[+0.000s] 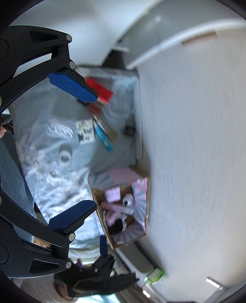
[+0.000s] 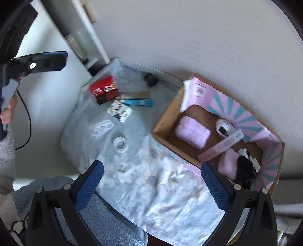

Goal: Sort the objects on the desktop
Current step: 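Move both tools back over the bed toward the floss case and tape roll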

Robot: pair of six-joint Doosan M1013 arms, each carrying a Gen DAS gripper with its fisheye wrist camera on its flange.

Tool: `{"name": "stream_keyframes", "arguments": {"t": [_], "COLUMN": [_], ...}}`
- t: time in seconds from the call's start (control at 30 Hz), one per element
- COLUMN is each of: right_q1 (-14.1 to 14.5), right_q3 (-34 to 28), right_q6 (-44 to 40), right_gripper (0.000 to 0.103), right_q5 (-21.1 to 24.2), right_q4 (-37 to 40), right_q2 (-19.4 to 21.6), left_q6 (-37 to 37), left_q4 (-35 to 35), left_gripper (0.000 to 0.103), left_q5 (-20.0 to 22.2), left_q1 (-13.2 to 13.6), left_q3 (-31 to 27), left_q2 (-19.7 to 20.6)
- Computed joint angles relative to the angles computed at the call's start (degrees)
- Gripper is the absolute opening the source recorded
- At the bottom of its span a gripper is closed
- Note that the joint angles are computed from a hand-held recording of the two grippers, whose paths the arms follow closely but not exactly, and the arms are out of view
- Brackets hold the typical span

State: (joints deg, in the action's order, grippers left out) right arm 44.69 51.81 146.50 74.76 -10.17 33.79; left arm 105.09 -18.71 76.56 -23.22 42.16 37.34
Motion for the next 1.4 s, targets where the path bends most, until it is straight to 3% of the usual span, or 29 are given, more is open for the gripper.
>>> {"name": "stream_keyframes", "arguments": {"t": [0.1,0.3,0.57,0.7,0.83,1.0,1.13,1.4], "right_q1": [0.1,1.2,1.8,1.8,2.2,3.0,2.6,2.0], "right_q3": [-0.6,-3.5,-3.8,-3.7,-5.3,-7.4,-8.7,-11.1], "right_q6": [-0.7,-2.9,-3.2,-2.6,-1.9,-0.9,-1.7,-4.6], "right_gripper": [0.102,0.102,0.102,0.094,0.080,0.077,0.070,0.069], "right_q5": [-1.5,1.8,-1.2,-3.5,-4.2,-4.2,-3.9,-2.2], "right_q4": [2.1,3.8,5.6,5.8,1.5,-6.7,-6.2,-4.5], "right_q2": [0.5,3.6,5.9,7.4,9.8,12.4,14.0,15.5], "left_q6": [1.0,1.2,3.0,3.7,4.1,3.3,3.5,4.8], "left_q4": [0.8,1.1,7.7,8.5,5.6,6.4,6.8,7.1], "left_gripper": [0.103,0.103,0.099,0.095,0.084,0.080,0.077,0.067], "left_q5": [-1.0,-2.1,-9.4,-10.1,-11.8,-13.7,-14.4,-13.9], "left_q1": [0.6,0.9,-0.7,-1.0,-0.4,-0.7,-0.7,-0.6], "left_q3": [2.3,7.6,19.4,22.1,23.7,25.1,25.3,24.3], "left_q2": [-1.0,-2.4,-5.8,-5.3,-4.5,-3.6,-3.2,-2.2]}}
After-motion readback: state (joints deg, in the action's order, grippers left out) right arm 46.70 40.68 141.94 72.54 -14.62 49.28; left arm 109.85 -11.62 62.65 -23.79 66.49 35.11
